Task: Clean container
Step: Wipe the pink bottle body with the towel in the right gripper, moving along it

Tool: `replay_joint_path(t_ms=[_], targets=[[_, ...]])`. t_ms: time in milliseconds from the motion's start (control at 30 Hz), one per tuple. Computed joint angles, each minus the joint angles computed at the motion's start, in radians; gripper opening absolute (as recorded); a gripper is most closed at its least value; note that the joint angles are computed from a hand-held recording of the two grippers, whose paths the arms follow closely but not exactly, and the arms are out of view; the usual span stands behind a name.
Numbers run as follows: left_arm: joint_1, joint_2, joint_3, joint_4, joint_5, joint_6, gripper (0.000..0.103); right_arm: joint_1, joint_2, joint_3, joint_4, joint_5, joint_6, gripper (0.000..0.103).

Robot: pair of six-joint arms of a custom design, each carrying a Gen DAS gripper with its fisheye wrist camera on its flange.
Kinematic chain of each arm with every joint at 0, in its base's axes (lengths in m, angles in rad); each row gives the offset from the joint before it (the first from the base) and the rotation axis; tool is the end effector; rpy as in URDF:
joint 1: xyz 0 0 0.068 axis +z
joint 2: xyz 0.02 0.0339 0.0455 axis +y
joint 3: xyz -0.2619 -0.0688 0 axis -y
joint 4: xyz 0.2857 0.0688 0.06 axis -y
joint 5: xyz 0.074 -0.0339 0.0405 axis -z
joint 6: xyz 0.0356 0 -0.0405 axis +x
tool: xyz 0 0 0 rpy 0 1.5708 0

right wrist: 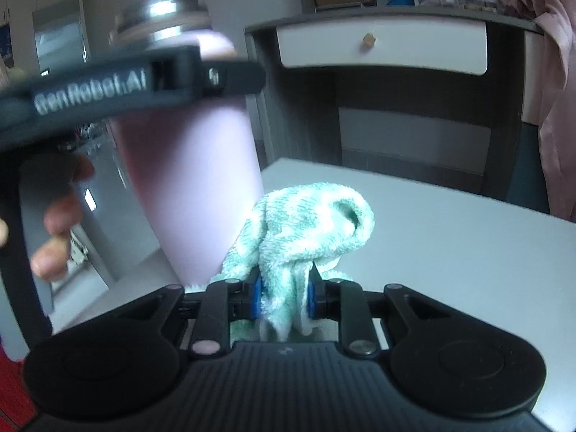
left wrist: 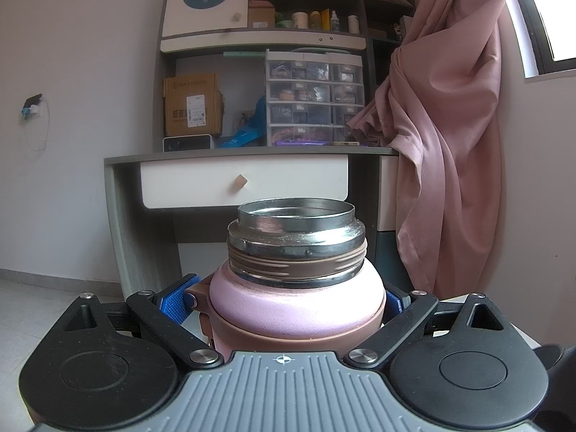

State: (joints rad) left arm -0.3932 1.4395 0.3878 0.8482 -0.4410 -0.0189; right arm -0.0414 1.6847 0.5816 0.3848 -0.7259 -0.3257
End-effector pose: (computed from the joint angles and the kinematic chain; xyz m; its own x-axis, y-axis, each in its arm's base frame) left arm 0.2677 -0.0946 0.1334 -0.1859 0.0586 -0.9808 -0.0432 0.9968 0.0677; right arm 0.3086 0.0109 0.0795 -0.4731 -0.2199 -0.8531 -0.6542 0.7363 0.1730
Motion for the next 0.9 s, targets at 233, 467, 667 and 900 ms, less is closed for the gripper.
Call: replay_joint_path(t_ms=[233,467,667,900], targets=[[-0.002,-0.004,0.0,-0.004,-0.003,0.0,0.096,-0.088,-0.086,-0.105,0.214,-0.181,0.144,0.023],[0.0,-0.004,-0.001,-0.003,-0.001,0.002,0.096,-0.115,-0.088,-0.144,0.322,-0.252,0.19,0.023],[0.003,-0.005,-0.002,-0.004,0.002,0.003,0.096,-0.099,-0.087,-0.132,0.231,-0.256,0.095,0.023],[0.007,-0.01,-0.004,-0.006,0.007,0.003,0.096,-0.048,-0.089,-0.126,0.12,-0.194,-0.01,0.024]])
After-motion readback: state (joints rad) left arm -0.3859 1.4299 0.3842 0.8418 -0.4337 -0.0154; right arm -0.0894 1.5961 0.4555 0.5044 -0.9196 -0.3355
